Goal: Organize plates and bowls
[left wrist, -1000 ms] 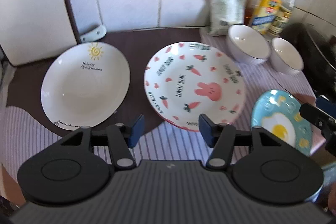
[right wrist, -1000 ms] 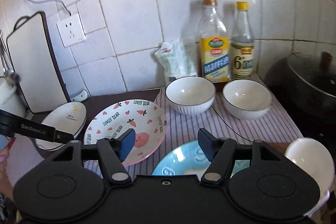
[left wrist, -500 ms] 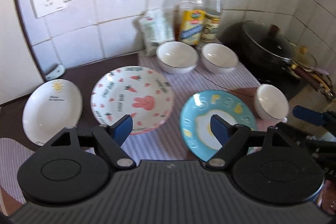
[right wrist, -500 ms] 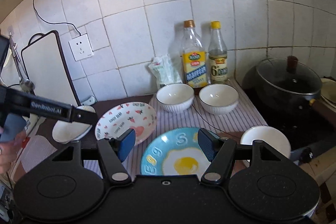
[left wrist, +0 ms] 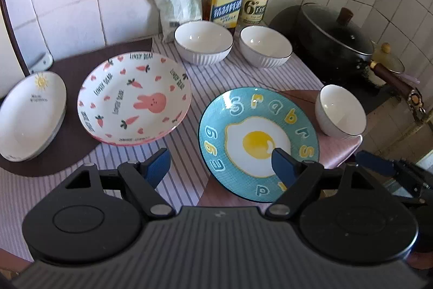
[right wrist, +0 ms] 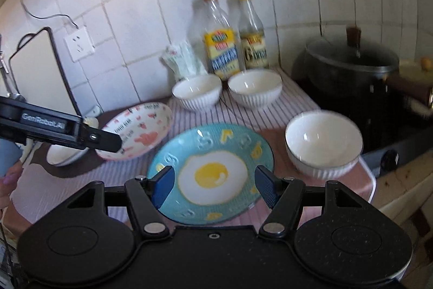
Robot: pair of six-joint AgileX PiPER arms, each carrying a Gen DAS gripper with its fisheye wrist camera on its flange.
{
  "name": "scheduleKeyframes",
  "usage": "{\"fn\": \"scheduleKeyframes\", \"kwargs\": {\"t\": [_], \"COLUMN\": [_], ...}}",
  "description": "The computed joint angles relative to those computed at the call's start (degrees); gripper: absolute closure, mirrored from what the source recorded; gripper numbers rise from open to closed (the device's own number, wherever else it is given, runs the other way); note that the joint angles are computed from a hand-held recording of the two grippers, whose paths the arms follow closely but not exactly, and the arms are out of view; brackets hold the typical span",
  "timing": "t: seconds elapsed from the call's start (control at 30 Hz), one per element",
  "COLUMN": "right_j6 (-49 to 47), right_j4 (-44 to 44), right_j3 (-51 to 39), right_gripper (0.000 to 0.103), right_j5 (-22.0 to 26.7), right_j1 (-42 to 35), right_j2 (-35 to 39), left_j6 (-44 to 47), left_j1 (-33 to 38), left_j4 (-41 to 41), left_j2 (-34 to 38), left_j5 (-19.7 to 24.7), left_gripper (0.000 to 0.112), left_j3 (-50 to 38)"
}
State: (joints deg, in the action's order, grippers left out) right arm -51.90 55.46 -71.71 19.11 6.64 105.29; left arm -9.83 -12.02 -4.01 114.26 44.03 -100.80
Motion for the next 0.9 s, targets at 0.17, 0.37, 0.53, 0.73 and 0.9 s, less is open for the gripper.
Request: {"fn": "scheduleKeyframes", "kwargs": {"t": [0.17, 0.37, 0.53, 0.73, 0.9], "right_j6": [-15.83, -24.14, -25.88, -28.85, -25.54], "right_j4": [14.75, 24.32, 26.74, 30.21, 27.73], "right_j3": [0.25, -2.01, -3.77, -4.44, -6.83], "right_gripper": [0.033, 0.034, 0.038, 0.043, 0.067], "right_j5": [-0.71, 0.23, -1.14, -1.38, -2.42], "right_j1": [-1.24, -1.79, -1.59, -1.58, -1.41], "right_j2": [5.37, 11.72, 14.44, 16.0, 18.23], "left_j6": [0.66, -0.44, -0.59, -0.15, 1.88], "left_j1": [0.56, 1.0, 0.69, 1.05, 1.72], "left_j4": [-2.1, -2.82, -1.44, -1.5, -4.34], "left_j2": [3.1, 8.69, 13.29, 15.62, 17.79], "left_j5": [-3.96, -5.69, -4.41, -4.17, -3.72], "left_gripper": [0.031, 0.031, 0.031, 0.032, 0.042], "left_j3": [1.31, -0.58, -4.98, -7.19, -9.77]}}
